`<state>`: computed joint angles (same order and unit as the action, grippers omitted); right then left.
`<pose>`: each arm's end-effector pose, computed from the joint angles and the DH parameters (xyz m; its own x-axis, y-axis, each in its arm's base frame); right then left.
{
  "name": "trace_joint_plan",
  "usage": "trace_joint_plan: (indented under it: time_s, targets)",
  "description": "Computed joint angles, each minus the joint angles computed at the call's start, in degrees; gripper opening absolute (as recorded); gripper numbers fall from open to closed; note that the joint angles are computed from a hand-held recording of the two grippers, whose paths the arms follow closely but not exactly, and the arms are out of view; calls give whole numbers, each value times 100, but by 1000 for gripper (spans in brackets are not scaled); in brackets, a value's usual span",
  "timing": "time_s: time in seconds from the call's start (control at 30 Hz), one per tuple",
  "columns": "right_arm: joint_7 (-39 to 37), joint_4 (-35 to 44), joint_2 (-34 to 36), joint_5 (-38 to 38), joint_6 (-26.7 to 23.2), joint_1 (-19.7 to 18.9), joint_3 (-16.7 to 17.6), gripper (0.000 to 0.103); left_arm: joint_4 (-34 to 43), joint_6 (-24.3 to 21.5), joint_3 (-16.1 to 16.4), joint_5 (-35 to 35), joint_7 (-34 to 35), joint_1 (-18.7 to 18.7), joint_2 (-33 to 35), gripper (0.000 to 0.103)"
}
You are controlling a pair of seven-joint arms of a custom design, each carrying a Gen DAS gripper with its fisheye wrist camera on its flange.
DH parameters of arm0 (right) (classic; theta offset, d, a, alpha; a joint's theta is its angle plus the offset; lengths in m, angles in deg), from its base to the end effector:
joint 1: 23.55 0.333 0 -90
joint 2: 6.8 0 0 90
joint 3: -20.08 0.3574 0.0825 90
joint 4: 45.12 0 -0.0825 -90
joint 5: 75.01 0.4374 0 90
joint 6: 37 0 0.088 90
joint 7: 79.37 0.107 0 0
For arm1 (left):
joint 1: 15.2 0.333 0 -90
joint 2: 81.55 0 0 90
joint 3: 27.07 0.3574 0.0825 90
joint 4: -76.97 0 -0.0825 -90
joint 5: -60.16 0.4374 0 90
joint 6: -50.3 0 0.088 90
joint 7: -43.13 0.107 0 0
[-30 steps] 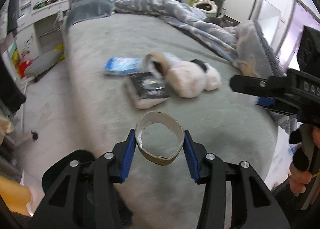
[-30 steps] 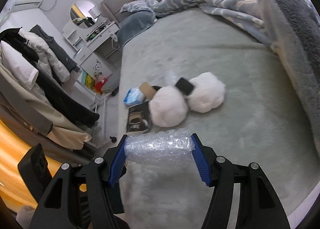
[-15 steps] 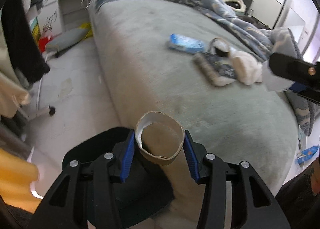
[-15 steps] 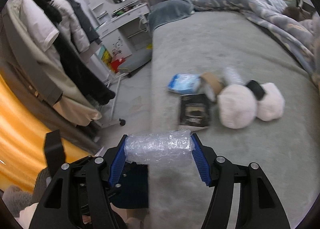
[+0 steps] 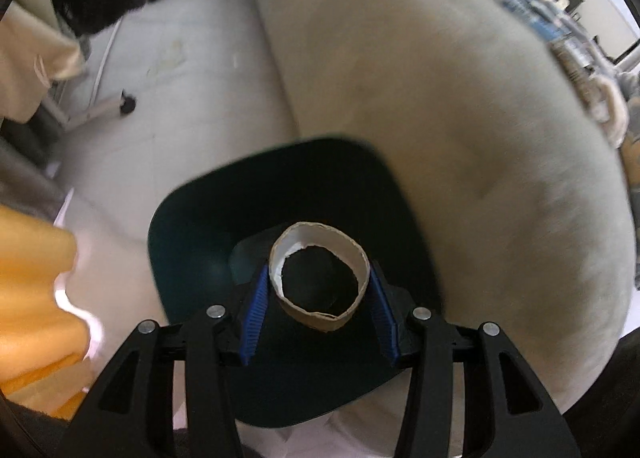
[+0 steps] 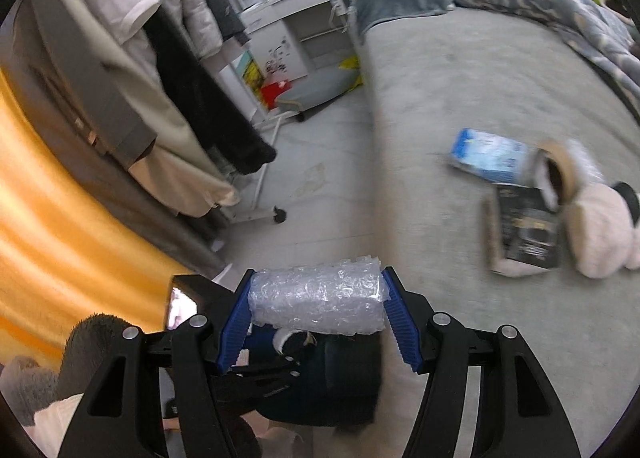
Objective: Collect trash
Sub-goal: 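Carry both items over the green bin and open the left gripper, then lower the bubble wrap into the bin and open the right gripper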
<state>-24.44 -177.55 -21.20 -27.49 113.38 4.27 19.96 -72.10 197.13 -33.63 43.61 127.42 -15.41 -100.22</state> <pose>0.4897 0.2373 0.5169 0.5393 -0.7570 -0.3690 -0.7561 -0.2422 -0.6080 0.4620 -0.0501 0.3983 0.1706 -0.9634 0.2066 -0.9447 -0.2196 -0.2438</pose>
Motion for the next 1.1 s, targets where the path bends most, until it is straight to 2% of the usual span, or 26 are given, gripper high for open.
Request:
trace_joint_plan:
  time_s: [0.27,0.37,0.43,0.6,0.8,1.1]
  targets:
    - [491,283,371,-503,-302,-48,239,63,-92,-635,252,-394,319,79,103,51]
    - [601,339,481,-637,-390,-84,297,63,-118,-716,243,-428,316,154,91,56]
    - [675,391,582,-735,-431,-102,350,63,-132,-696,237,-447,329,179,88,62]
    - [803,452,766,-901,-489,-164,442,63,-231,-705,271,-531,470,217,-119,68]
    - [963,534,984,-1075,-514,-223,553,63,-364,-698,256,-338,430,358,-475,69]
    - [1139,653,1292,-1321,-506,-313,685,63,-671,-236,228,-99,360,494,-1180,69]
